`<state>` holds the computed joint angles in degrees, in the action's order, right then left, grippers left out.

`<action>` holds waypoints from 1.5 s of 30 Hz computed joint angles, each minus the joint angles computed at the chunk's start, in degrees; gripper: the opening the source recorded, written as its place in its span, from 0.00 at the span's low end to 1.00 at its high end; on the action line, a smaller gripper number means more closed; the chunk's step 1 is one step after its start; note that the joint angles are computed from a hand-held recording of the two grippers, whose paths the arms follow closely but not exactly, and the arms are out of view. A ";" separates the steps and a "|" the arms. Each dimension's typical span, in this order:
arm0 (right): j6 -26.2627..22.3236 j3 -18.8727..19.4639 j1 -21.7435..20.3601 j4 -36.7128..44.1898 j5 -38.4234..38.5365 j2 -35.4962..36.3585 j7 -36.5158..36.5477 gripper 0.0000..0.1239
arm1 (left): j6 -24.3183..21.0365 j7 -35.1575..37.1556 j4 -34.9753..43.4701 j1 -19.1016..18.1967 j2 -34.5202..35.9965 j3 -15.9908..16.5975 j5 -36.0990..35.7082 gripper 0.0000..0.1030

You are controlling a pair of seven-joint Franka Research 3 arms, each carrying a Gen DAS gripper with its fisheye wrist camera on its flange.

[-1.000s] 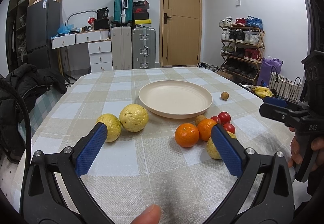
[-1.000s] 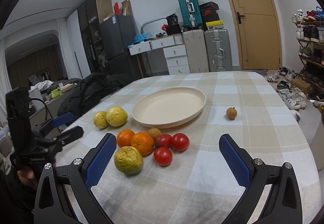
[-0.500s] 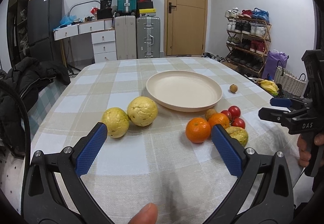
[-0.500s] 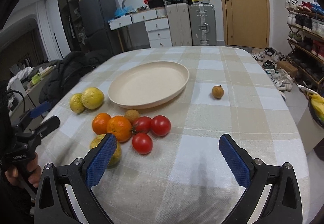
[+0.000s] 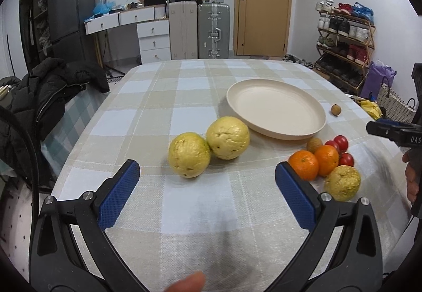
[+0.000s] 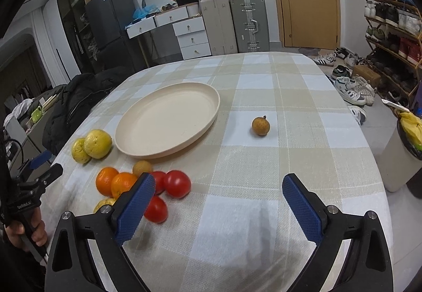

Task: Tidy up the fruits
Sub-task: 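Move the right gripper to the small brown fruit and close on it, then close the left gripper on the yellow pomelo while right holds brown fruit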

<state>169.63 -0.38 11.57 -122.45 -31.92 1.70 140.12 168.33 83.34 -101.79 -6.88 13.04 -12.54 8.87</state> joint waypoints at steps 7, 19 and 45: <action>-2.21 -0.91 -0.36 4.17 10.18 3.48 -8.66 0.68 | -6.86 -2.13 6.74 -1.43 4.30 1.95 3.10 0.99; -5.61 -3.98 1.03 12.48 21.61 10.85 -15.96 0.54 | -13.83 -2.20 17.54 -1.51 11.63 2.32 4.13 0.99; -7.47 -5.40 2.60 17.04 24.81 14.84 -21.10 0.20 | -22.17 4.31 26.43 -0.11 17.40 0.20 -1.67 0.68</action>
